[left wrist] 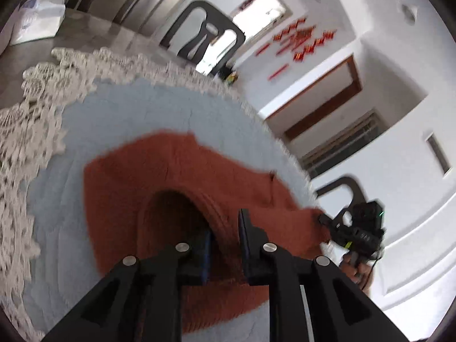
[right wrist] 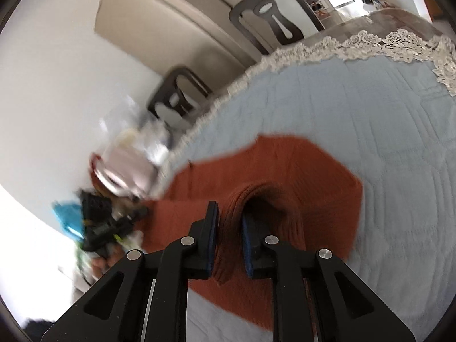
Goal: Fold small clothes
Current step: 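Carry the lifted hem over the body toward the collar with both tools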
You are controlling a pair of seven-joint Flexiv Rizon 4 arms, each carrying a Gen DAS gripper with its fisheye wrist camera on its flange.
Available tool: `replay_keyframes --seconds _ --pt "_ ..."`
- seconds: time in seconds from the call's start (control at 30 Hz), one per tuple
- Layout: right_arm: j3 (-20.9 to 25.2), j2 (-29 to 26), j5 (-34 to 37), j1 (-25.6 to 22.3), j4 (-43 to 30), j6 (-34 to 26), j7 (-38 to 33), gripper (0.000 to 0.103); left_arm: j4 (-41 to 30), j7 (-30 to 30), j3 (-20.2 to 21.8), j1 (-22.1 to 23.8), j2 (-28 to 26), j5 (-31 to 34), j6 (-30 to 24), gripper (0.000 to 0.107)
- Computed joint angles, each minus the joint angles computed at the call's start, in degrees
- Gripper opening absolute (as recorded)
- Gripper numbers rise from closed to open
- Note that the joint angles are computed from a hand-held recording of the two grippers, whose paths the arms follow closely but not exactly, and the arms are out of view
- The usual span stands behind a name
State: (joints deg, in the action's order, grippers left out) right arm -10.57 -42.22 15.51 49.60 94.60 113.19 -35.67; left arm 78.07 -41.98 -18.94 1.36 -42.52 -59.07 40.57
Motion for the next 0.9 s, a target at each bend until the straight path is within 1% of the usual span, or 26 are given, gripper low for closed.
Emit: replay_keyframes --seconds 0.03,0.07,0.1,0.13,0.17,0.2,0.27,0.37,0.43,0.5,0.57,0.6,0.67,0.73,0.77,0.8,0.83,0.87,0.9 --pt "-0.26 -0.51 1.47 -0.17 -0.64 1.16 1.02 0.016 -0.75 -0.23 -0.55 0.04 -0.48 -1.34 0.94 0.019" --pt "-1.32 -0.97 3.48 0.34 -1.31 1.69 1.87 0.019 -1.59 -0.93 -0.76 -0.21 -0.96 -2.43 2.64 0.021" --pt "-3.91 -1.45 6.44 2.06 -1.89 1.60 2.53 0.023 -2.80 -2.18 -0.76 -0.56 -1.65 -2.87 4.13 0.021" --pt "-6.75 -1.99 9.14 4.02 -2.37 1.44 2.94 0.033 -3.85 -3.62 -0.74 -0.79 -2.34 -3.03 5.31 0.021" --pt "-7.97 -2.35 10.31 4.83 -2.66 1.72 3.04 0.039 -4.91 -5.11 -0.74 -0.93 -3.02 -2.79 5.94 0.025" --pt "-8.82 -2.78 11.20 5.45 -2.99 2.42 2.95 0.039 -5.79 -6.46 -0.65 -0.99 -3.58 -2.31 6.52 0.030" --pt "-10.39 -3.22 12.57 6.81 -3.45 2.69 1.94 0.040 -5.07 -6.91 -0.93 -0.93 -3.29 -2.11 8.68 0.031" --pt "-15.23 -3.91 15.79 10.97 -3.09 1.67 0.14 0.040 -2.56 -4.80 -1.52 -0.71 -2.04 -2.40 12.00 0.032" --pt "-16.22 -4.22 16.67 12.05 -2.63 1.59 -0.22 0.040 -1.44 -3.72 -2.02 -0.63 -1.79 -2.79 13.54 0.035" --pt "-18.98 -4.53 17.09 14.17 -2.27 -1.12 -0.36 0.040 -0.01 -2.61 -2.27 -0.36 -1.29 -2.91 13.98 0.038" --pt "-22.50 -4.57 15.36 16.64 -1.27 -5.22 0.28 0.040 0.42 -2.59 -1.45 -1.05 -1.22 -1.11 14.27 0.038" --pt "-25.86 -4.58 13.77 18.90 -0.66 -9.87 0.60 0.040 0.08 -3.25 -0.68 -1.43 -1.44 0.58 13.98 0.038" --pt "-30.30 -4.94 10.41 21.82 0.15 -16.46 2.22 0.040 0.19 -3.94 0.59 -2.28 -1.44 3.97 14.42 0.038" --pt "-32.66 -5.03 6.37 23.26 0.59 -22.43 3.33 0.039 1.13 -3.59 1.07 -2.66 -1.06 6.27 15.99 0.038" --pt "-33.66 -5.24 4.67 23.90 0.73 -24.91 4.22 0.035 1.42 -3.75 1.63 -3.09 -0.91 7.81 16.99 0.038" --pt "-34.88 -5.63 3.10 24.49 0.76 -27.44 5.49 0.026 1.48 -4.12 2.01 -3.36 -0.97 9.22 17.67 0.038" --pt "-35.64 -5.84 1.74 24.79 0.89 -29.38 6.55 0.013 1.86 -3.98 1.92 -3.30 -0.91 10.15 18.26 0.037" --pt "-35.78 -6.07 1.33 24.71 1.37 -28.77 7.45 0.012 2.75 -2.88 1.21 -3.08 -0.67 10.24 19.93 0.037" --pt "-34.86 -5.66 1.42 24.09 1.91 -27.33 7.91 0.012 3.47 -2.09 0.98 -3.12 -0.42 10.83 21.48 0.037"
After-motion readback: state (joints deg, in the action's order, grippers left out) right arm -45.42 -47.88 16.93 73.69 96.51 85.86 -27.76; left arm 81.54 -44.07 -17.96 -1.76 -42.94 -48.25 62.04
